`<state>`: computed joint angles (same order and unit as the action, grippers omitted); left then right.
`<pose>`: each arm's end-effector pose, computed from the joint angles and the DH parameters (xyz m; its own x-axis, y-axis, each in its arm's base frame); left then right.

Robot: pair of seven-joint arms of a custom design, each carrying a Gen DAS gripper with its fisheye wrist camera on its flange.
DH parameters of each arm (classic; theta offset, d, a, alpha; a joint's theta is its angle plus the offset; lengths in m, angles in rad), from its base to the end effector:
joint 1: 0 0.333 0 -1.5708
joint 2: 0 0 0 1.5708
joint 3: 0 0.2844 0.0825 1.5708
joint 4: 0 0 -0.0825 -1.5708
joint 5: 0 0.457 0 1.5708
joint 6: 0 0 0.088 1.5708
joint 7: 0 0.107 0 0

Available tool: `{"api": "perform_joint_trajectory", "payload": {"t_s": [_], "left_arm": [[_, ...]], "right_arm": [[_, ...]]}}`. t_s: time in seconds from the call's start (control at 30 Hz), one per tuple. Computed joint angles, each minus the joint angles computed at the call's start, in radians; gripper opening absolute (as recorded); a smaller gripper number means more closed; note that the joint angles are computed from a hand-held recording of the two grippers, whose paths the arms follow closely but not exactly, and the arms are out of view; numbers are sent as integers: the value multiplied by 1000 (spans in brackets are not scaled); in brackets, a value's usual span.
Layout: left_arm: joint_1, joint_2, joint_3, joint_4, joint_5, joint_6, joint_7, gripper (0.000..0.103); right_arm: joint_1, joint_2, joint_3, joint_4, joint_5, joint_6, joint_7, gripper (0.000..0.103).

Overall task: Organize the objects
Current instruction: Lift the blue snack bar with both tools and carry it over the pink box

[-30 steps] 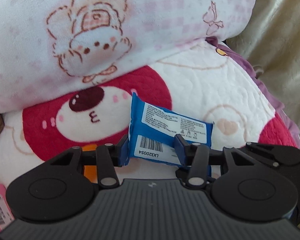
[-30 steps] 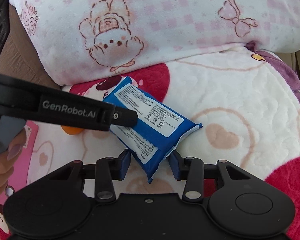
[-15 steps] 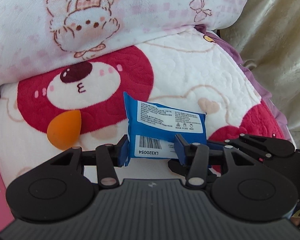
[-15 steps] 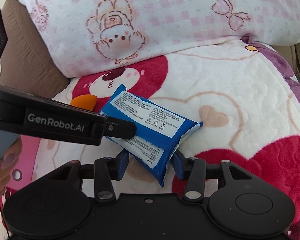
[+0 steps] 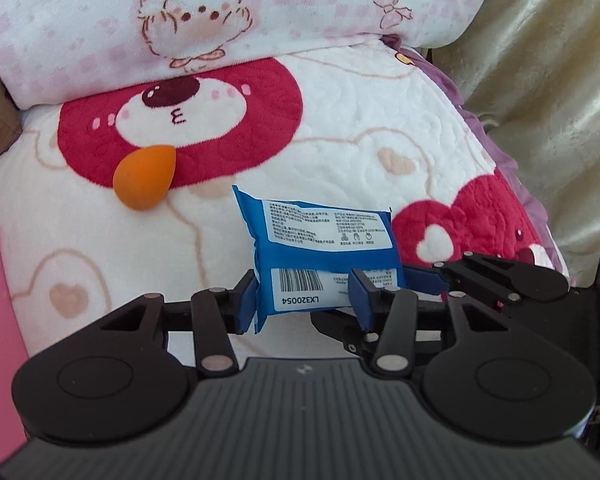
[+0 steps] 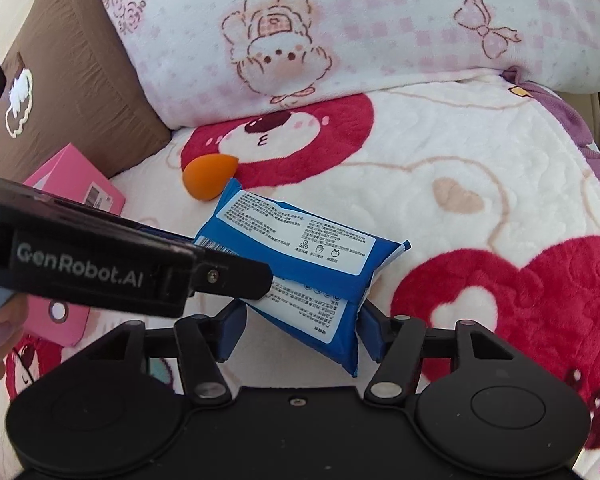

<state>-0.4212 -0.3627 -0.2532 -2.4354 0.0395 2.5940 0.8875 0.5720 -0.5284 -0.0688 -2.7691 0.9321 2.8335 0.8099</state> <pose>0.4272 -0.3420 0.4254 -0.0771 -0.9747 0.2096 -0.8914 -0.0269 -0.4525 0.4189 0.1879 0.3434 0.5054 -0.8046 -0.3117 -0.7534 -0.2354 -0.6140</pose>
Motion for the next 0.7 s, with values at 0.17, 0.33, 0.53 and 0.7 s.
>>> {"api": "perform_joint_trajectory", "payload": {"t_s": [0.17, 0.33, 0.53, 0.7], "left_arm": [[-24, -53, 2, -44, -23, -8, -5, 46], [-44, -106, 2, -87, -39, -5, -21, 46], [-63, -176, -3, -138, -48, -14, -79, 46], [-92, -273, 10, -199, -52, -38, -105, 46]], "right_arm": [[-16, -58, 39, -48, -72, -7, 68, 70], [-6, -117, 36, -89, -123, -22, 120, 73], [6, -186, 38, -130, -180, -44, 186, 78], [28, -266, 37, -172, -213, -64, 229, 79]]}}
